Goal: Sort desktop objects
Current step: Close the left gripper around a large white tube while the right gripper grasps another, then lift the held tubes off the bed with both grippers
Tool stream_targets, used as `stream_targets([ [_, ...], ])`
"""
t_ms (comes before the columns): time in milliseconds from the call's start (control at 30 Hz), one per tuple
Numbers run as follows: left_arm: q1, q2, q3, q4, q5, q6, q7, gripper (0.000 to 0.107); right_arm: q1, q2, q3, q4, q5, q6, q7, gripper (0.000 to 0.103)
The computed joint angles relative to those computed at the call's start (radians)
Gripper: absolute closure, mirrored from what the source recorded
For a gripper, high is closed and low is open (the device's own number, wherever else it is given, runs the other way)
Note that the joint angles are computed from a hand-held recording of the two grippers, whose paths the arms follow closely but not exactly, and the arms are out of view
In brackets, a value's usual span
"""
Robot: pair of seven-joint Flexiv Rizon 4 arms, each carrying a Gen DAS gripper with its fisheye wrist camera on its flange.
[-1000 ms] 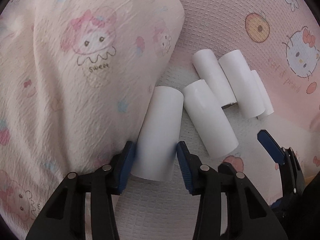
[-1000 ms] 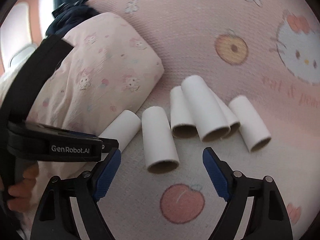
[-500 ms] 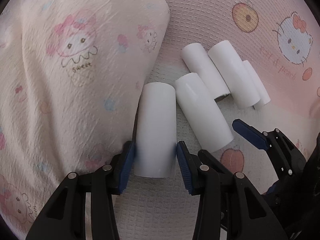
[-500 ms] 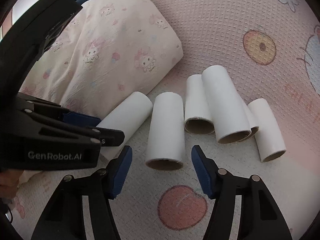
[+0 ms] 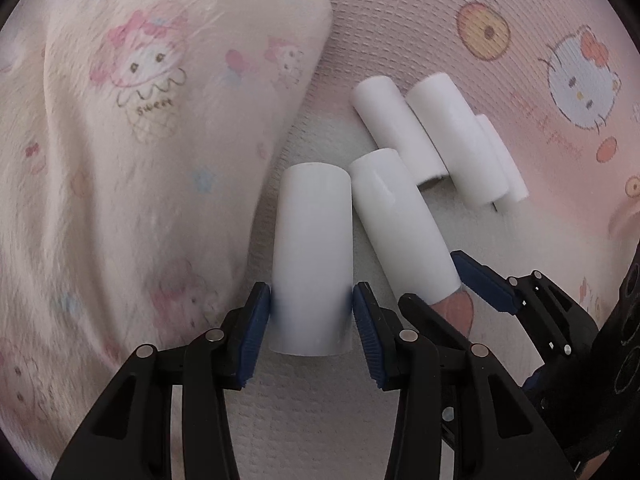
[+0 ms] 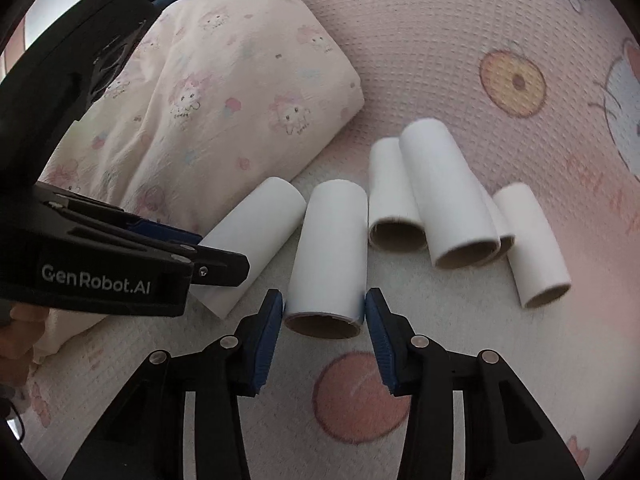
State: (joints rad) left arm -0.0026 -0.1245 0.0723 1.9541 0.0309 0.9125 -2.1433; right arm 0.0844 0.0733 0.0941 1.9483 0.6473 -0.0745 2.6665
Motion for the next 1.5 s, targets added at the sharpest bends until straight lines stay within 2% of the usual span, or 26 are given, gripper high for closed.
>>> stream_targets([
  [267,-0.057,0.031,-0.042,0.059,-0.044,0.036,-0.053,0.06,-0.032,-0.027,-0.029,-0.05,-0.053,-0.038,0.054,0.063],
  [367,-0.077,0.021,-0.056,0.056,-0.048,0.044,-0.063,0.06,-0.046,-0.037,-0.039,-0.066,-0.073,-0.022,0.023,0.063],
  [467,-0.092,0.012,-0.07,0.056,-0.083,0.054,-0.029,0.06,-0.062,-0.052,-0.053,-0.087,-0.078,0.003,-0.026,0.063],
  [567,-0.117,-0.013,-0.086,0.031,-0.087,0.05,-0.015,0.06,-0.066,-0.083,-0.058,-0.125,-0.102,-0.001,0.028,0.063],
  [600,-0.116,-0.056,-0.091,-0.018,-0.082,0.041,-0.004,0.06,-0.069,-0.096,-0.063,-0.142,-0.112,-0.003,0.046,0.063],
  [667,-0.134,-0.085,-0.096,-0.06,-0.072,0.019,0.018,0.06,-0.078,-0.124,-0.075,-0.18,-0.131,-0.004,0.075,0.063],
  [800,-0.162,-0.114,-0.105,-0.098,-0.093,0.015,0.051,0.06,-0.086,-0.147,-0.078,-0.21,-0.152,0.055,0.09,0.063],
  [867,-0.18,-0.092,-0.097,-0.061,-0.139,0.033,0.088,0.06,-0.085,-0.182,-0.082,-0.256,-0.175,0.028,0.068,0.063],
  [1000,-0.179,-0.121,-0.128,-0.072,-0.19,0.052,0.132,0.06,-0.085,-0.23,-0.091,-0.31,-0.216,0.031,0.12,0.063],
  [1233,-0.2,-0.114,-0.109,-0.085,-0.149,0.021,0.144,0.06,-0.084,-0.292,-0.101,-0.385,-0.28,-0.027,0.202,0.062],
  [1400,-0.17,-0.11,-0.135,-0.037,-0.3,0.07,0.202,0.056,-0.09,-0.284,-0.097,-0.396,-0.261,-0.06,0.215,0.041],
  [1500,-0.168,-0.112,-0.134,-0.029,-0.327,0.088,0.212,0.053,-0.09,-0.267,-0.09,-0.376,-0.254,-0.034,0.207,0.039],
])
